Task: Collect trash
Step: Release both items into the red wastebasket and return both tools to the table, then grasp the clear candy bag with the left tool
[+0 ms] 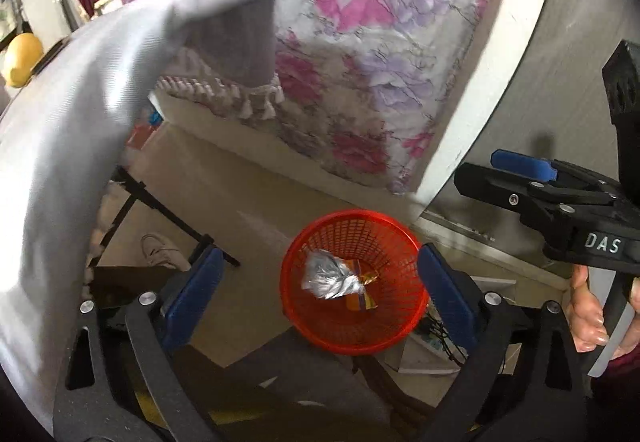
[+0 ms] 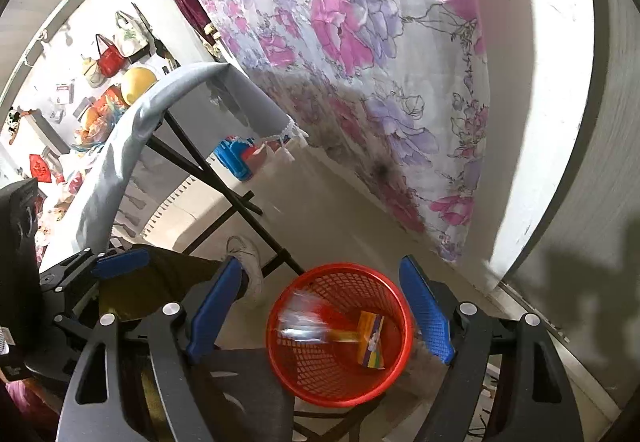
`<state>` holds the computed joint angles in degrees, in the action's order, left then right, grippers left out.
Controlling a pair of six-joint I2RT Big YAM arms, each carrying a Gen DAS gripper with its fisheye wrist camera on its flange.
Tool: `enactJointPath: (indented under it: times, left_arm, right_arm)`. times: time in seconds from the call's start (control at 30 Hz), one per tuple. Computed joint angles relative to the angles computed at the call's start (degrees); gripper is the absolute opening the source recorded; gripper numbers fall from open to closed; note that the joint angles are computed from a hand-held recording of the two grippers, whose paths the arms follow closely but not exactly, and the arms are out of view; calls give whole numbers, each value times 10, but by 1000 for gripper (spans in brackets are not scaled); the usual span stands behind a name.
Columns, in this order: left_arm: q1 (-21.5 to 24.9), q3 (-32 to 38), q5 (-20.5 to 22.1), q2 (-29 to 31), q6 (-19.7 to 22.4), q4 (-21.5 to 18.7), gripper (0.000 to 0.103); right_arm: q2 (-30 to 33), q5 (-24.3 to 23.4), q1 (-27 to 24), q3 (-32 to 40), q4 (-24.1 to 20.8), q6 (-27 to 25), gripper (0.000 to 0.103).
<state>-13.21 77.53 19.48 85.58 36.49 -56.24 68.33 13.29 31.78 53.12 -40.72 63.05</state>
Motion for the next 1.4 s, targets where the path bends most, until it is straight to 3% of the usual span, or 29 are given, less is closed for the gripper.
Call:
enactJointPath:
  times: [0.53, 0.87, 1.03, 1.23, 1.4]
  left_arm:
    - [111, 48, 22, -29, -80, 49, 96]
    - [228, 137, 35, 27, -160, 57, 96]
    - [294, 196, 53, 70, -202, 41, 96]
    - [332, 231, 36, 103, -224, 50, 96]
    - [337, 293, 36, 150, -228, 28, 96]
  right_arm:
    - [13, 23, 24, 62, -22, -33, 86]
    - [56, 24, 45, 137, -33, -79, 90]
    - [96, 17, 57, 193, -33, -109, 93]
    - [155, -9, 68, 264, -26, -142, 96]
    - [218, -35, 74, 343, -29, -175, 96]
